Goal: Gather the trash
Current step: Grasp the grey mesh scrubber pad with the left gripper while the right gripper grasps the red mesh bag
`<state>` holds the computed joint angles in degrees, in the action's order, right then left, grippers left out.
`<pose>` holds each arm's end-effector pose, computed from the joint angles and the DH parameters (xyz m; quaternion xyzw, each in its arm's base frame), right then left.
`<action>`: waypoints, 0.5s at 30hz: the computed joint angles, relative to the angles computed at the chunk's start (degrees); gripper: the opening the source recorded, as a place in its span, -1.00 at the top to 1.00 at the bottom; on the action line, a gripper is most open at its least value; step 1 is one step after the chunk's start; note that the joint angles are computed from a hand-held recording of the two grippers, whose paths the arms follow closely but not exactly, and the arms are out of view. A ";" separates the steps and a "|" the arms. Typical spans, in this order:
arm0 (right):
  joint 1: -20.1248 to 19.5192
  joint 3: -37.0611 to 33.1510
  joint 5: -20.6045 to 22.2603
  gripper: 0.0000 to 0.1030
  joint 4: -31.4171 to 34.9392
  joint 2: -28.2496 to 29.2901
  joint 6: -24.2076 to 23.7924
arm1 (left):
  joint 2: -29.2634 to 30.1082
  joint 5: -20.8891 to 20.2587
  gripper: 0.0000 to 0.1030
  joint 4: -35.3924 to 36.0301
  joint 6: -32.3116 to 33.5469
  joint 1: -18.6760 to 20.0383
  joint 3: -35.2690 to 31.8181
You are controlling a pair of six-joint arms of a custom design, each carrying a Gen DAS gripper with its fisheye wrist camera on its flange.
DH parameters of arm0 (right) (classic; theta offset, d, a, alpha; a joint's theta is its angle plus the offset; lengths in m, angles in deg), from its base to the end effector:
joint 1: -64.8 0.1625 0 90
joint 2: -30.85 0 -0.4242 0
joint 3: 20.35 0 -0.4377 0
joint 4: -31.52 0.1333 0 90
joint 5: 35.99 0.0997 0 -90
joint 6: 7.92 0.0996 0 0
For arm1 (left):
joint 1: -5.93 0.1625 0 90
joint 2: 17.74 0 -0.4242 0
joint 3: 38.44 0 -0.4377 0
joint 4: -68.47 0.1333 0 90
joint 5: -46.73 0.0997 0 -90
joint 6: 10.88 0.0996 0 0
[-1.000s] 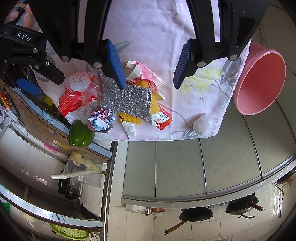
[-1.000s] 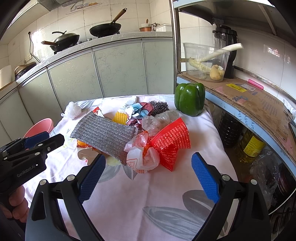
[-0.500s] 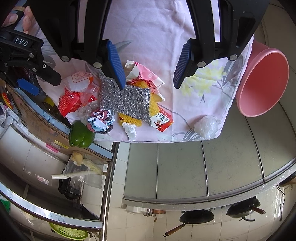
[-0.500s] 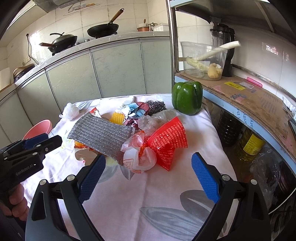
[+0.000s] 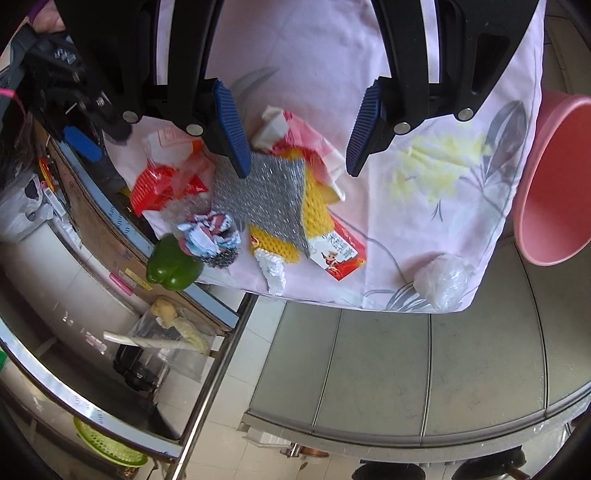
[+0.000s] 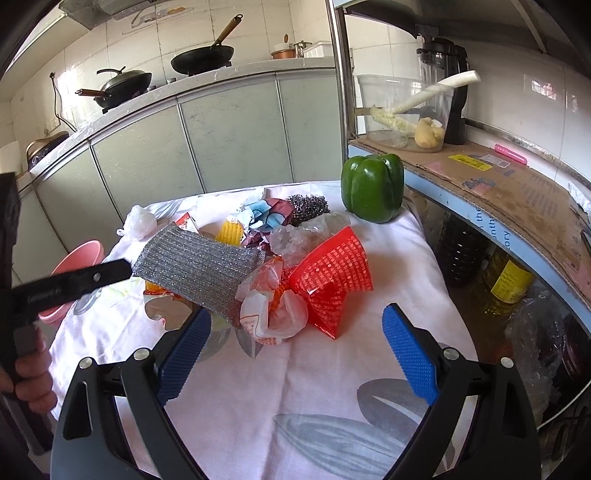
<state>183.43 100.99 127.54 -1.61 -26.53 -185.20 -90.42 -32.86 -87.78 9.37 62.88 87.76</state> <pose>0.2219 -0.3277 0.0264 -0.1318 -0.7452 0.5214 0.3943 -0.1488 -0.5061 0.1419 0.4349 0.8891 -0.1198 0.0773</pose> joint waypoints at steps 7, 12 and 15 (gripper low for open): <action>-0.74 1.80 -0.73 -0.84 -1.32 -2.13 -0.04 | 5.25 0.16 0.15 2.51 -2.05 -0.33 -4.81; -1.51 2.57 -1.16 -0.84 -1.47 -3.16 0.40 | 7.35 0.57 0.59 4.42 -1.54 -1.12 -6.22; -1.98 2.89 -1.46 -0.84 -1.19 -3.58 0.90 | 6.84 0.22 0.85 3.50 -0.97 -1.26 -5.25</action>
<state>181.45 103.89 126.08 -2.80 -30.11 -184.30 -83.58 -32.63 -84.29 8.40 61.61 82.51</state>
